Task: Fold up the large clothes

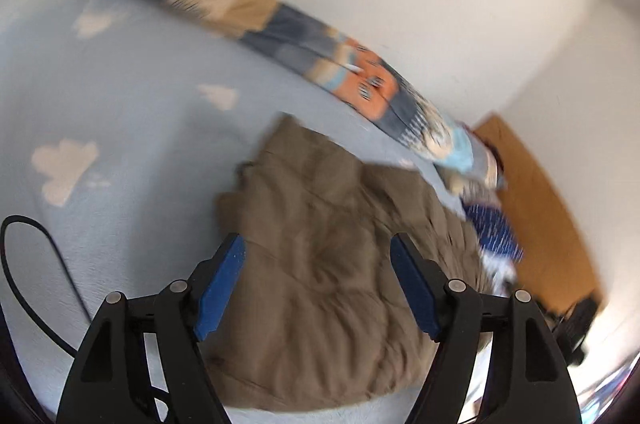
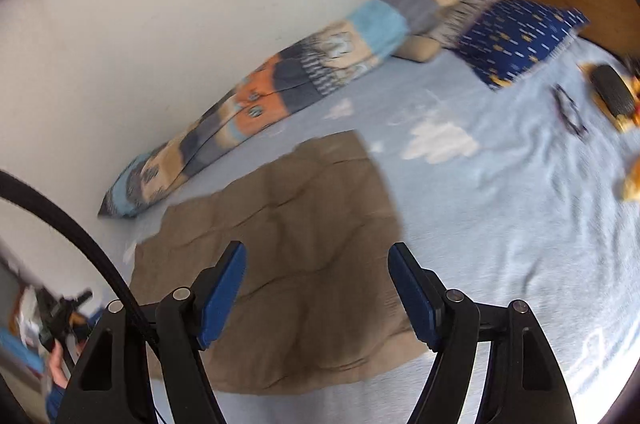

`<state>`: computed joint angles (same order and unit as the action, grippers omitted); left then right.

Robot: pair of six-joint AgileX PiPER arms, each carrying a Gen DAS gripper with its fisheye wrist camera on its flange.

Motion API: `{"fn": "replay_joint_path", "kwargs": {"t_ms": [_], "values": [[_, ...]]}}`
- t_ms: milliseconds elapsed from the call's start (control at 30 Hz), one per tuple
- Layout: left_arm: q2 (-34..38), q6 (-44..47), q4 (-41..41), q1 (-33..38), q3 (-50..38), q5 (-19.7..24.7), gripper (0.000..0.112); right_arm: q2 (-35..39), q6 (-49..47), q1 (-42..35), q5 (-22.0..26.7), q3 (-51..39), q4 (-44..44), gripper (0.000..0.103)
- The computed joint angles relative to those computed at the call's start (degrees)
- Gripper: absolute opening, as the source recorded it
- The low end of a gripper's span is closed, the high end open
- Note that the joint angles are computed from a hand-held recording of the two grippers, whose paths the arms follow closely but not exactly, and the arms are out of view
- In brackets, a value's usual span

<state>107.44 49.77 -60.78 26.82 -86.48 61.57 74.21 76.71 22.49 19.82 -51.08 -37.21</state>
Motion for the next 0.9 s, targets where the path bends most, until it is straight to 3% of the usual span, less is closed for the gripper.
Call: {"fn": "replay_joint_path", "kwargs": {"t_ms": [67, 167, 200, 367, 567, 733, 900], "values": [[-5.71, 3.52, 0.15, -4.42, 8.07, -5.91, 0.076, 3.11, 7.84, 7.11, 3.63, -2.86, -8.74, 0.079], [-12.37, 4.71, 4.43, -11.64, 16.64, -15.26, 0.076, 9.93, 11.18, 14.43, 8.53, -8.47, -14.25, 0.079], [-13.66, 4.39, 7.0, -15.13, 19.15, -20.04, 0.076, 12.59, 9.93, 16.41, 10.8, -11.17, -14.35, 0.079], [-12.94, -5.51, 19.97, -24.76, 22.83, -32.67, 0.077, 21.46, 2.79, 18.47, 13.1, -18.19, -10.59, 0.079], [-9.47, -17.8, 32.72, -28.55, 21.16, -36.75, 0.092, 30.17, -5.51, 17.91, 16.64, -24.71, -2.7, 0.079], [-6.76, -26.83, 42.36, -31.1, 21.06, -40.36, 0.098, 36.22, -9.31, 17.36, 19.75, -29.23, -0.2, 0.088], [-4.93, -29.37, 45.07, -31.65, 20.07, -41.74, 0.101, 39.27, -11.63, 16.83, 21.66, -32.09, 1.51, 0.093]]}}
